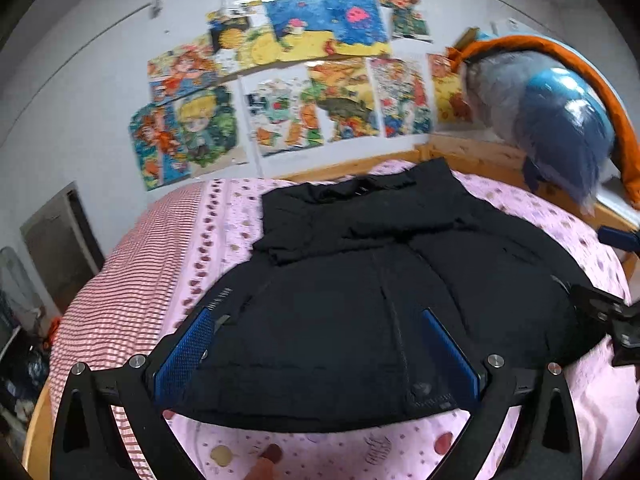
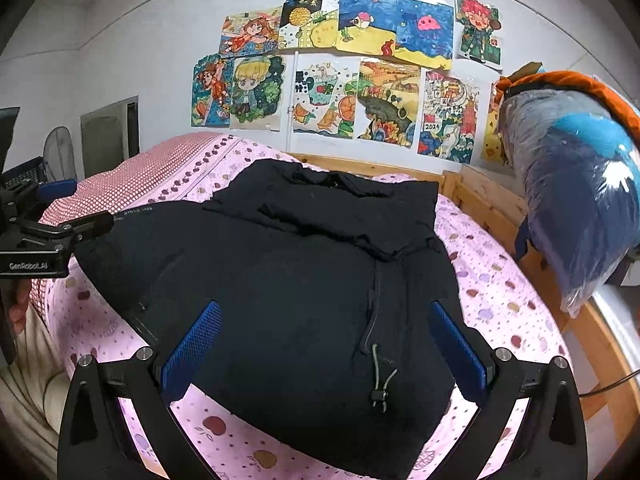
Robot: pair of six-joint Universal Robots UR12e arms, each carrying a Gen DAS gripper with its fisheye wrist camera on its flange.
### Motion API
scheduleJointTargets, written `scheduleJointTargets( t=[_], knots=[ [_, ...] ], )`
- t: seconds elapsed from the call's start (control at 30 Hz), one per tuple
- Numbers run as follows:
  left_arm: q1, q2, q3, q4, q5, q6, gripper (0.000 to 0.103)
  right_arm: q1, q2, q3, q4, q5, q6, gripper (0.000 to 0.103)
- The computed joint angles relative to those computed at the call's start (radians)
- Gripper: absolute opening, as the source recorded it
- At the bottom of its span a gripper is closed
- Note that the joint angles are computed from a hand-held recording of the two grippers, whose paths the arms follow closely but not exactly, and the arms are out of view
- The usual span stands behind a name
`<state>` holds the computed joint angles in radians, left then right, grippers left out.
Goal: Fold large clothes
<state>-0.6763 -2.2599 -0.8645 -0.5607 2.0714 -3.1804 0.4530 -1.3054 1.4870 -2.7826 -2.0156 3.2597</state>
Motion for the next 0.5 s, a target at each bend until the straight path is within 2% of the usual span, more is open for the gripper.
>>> scheduleJointTargets(
  t=[0.17,0.33,0.5],
  knots=[
    [-0.002,0.013,-0.042,0.015,-0.032,0.012,0.103,0.01,0.012,0.008,-0.009,-0.011,0.002,0.101],
    [-0.002,0.028,-0.081,0.03,-0.018,0.034,0.103,0.013,0.012,0.012,0.01,-0.004,0.013,0.101],
    [0.013,0.045,-0.102,-0.012,-0.061,0.043,0.103,0.017,0.009,0.015,0.039,-0.007,0.035,0.101]
  ],
)
